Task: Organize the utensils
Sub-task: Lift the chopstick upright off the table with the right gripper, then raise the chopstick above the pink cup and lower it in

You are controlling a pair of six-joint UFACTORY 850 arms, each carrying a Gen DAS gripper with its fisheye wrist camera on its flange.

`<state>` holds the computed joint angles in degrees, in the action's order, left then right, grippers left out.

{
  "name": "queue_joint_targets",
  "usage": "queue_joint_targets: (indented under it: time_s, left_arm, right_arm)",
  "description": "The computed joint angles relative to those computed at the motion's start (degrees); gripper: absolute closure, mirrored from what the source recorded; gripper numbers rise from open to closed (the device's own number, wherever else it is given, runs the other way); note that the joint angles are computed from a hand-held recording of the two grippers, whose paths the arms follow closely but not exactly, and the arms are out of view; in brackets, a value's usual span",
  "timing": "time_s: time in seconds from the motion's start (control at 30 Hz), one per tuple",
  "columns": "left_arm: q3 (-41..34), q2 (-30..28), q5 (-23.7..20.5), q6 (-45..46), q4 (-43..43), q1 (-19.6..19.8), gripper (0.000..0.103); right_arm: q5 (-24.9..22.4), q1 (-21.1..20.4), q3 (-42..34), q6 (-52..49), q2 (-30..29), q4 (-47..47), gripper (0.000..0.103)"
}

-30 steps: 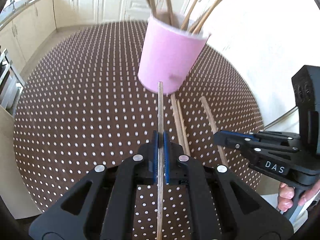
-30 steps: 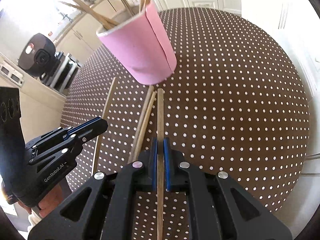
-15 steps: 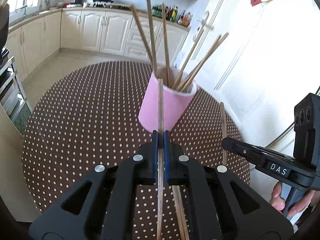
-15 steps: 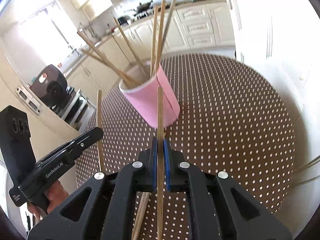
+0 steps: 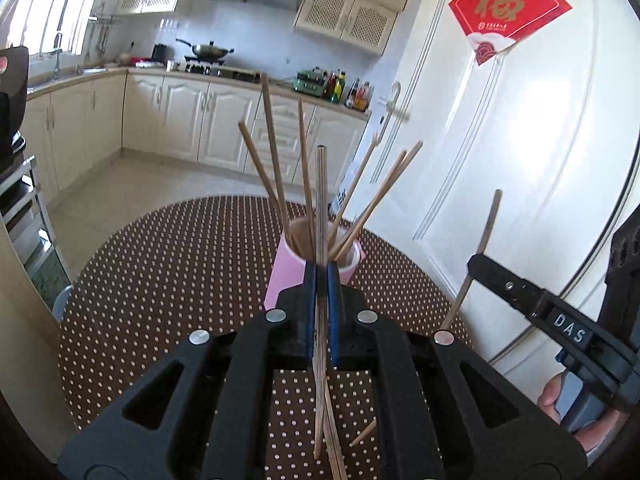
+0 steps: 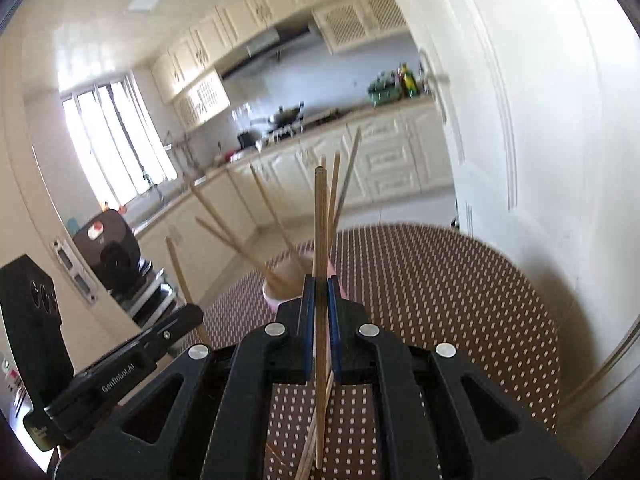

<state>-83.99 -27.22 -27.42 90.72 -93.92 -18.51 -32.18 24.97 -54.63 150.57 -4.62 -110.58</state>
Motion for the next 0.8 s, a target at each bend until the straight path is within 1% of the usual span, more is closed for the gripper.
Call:
queue_joint_targets:
  time_s: [0.03, 0.1, 0.2, 0.37, 0.57, 0.63, 0.7, 0.77, 0.8]
  left_arm:
    - [0.2, 0.3, 0.0, 1.0, -1.2, 0.1, 0.097]
    - [-0.4, 0.4, 0.3, 2.1, -2.6, -0.1, 0.097]
    - [-0.7, 0.8, 2.0, 5.5, -6.3, -0.7, 0.097]
    - [-2.3, 0.6, 2.3, 7.6, -10.3, -0.6, 0.097]
    - [-3.8, 0.9, 1.9, 9.3, -14.1, -0.7, 0.097]
    - [-4.0, 1.2, 1.9, 12.0, -16.9, -0.9, 0.097]
    - [-3.8, 1.6, 2.8, 16.2, -21.3, -1.2, 0.097]
    - [-3.5, 2.1, 3.8, 22.7, -28.1, -1.6, 0.097]
    - [-3.6, 2.1, 3.7, 24.0, -29.2, -1.7, 0.097]
  right_arm:
    - [-1.1, 0.2, 0.1, 0.6, 0.1, -0.4, 0.098]
    - [-1.8, 0.1, 0.1, 2.7, 0.1, -2.3, 0.098]
    - [-3.0, 0.0, 0.3, 5.3, 0.5, -4.5, 0.098]
    - [-8.2, 0.6, 0.8, 8.7, 1.0, -6.5, 0.098]
    - [-10.9, 0.2, 0.2, 12.4, 1.2, -9.3, 0.098]
    - [-12.2, 0.2, -0.1, 12.5, 1.1, -9.5, 0.098]
    - [-12.8, 0.1, -0.5, 12.4, 1.0, -9.2, 0.098]
    - [-13.1, -0.3, -0.6, 13.8, 0.9, -9.9, 0.098]
    - [-13.4, -0.4, -0.8, 14.1, 0.9, -9.6, 0.098]
